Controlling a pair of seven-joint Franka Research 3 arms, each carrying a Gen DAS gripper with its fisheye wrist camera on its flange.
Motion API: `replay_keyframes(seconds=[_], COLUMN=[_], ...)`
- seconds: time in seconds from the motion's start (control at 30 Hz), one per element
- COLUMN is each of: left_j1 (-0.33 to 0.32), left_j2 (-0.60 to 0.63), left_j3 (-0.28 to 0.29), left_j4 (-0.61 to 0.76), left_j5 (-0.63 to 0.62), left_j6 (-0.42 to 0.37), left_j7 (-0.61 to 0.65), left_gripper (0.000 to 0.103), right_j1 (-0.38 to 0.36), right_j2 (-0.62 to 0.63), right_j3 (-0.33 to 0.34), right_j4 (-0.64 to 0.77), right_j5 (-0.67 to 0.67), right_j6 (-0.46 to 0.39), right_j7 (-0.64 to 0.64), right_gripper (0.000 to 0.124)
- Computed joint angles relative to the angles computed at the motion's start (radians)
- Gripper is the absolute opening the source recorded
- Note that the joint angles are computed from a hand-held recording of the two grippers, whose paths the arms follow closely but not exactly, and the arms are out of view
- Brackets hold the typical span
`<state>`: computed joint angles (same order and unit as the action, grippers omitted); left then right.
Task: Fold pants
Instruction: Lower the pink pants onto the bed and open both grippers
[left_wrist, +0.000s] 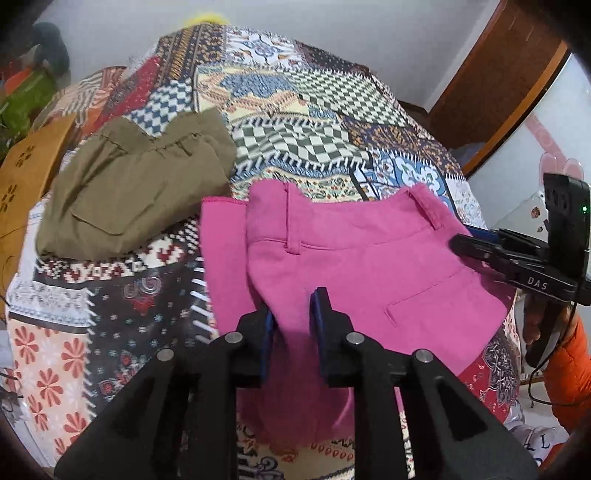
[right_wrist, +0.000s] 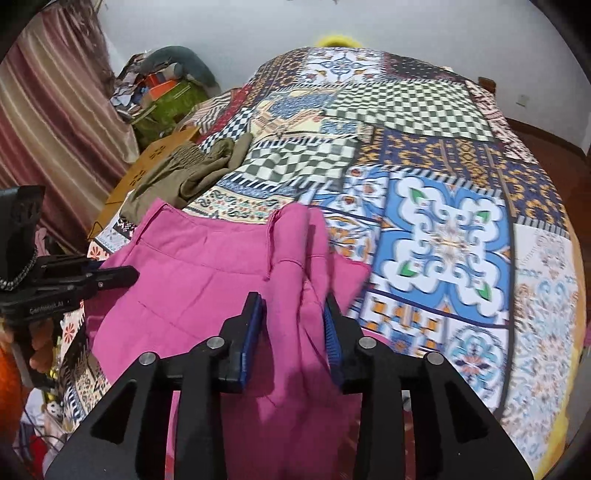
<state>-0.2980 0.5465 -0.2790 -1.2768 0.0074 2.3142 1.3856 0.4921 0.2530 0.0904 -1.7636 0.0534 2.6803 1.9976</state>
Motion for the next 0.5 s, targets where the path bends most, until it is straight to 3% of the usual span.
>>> replay_keyframes(seconds=[0.13, 0.3, 0.5], left_j1=[-0.004, 0.008, 0.028], left_j2=[-0.068, -0.124, -0.076], left_j3=[0.015, 0.008, -0.011], left_j4=[-0.069, -0.141, -0.108], left_j5=[0.040, 0.039, -0.040], left_j6=[0.024, 0.056, -0.020], left_j7=[-0.011, -0.008, -0.017], left_gripper=[0.023, 0.056, 0.059], right_j1=[0.000, -0.015, -0.017], right_j2=[-0.071, -0.113, -0.106], right_j3=[-0.021, -0.006, 0.014], right_j4=[-0.068, -0.107, -0.114], right_j5=[-0.057, -0.090, -0.079], right_j6=[0.003, 0.001, 0.046], right_j7=[0.052, 0.087, 0.098], right_gripper=[0.038, 0.040, 0.055])
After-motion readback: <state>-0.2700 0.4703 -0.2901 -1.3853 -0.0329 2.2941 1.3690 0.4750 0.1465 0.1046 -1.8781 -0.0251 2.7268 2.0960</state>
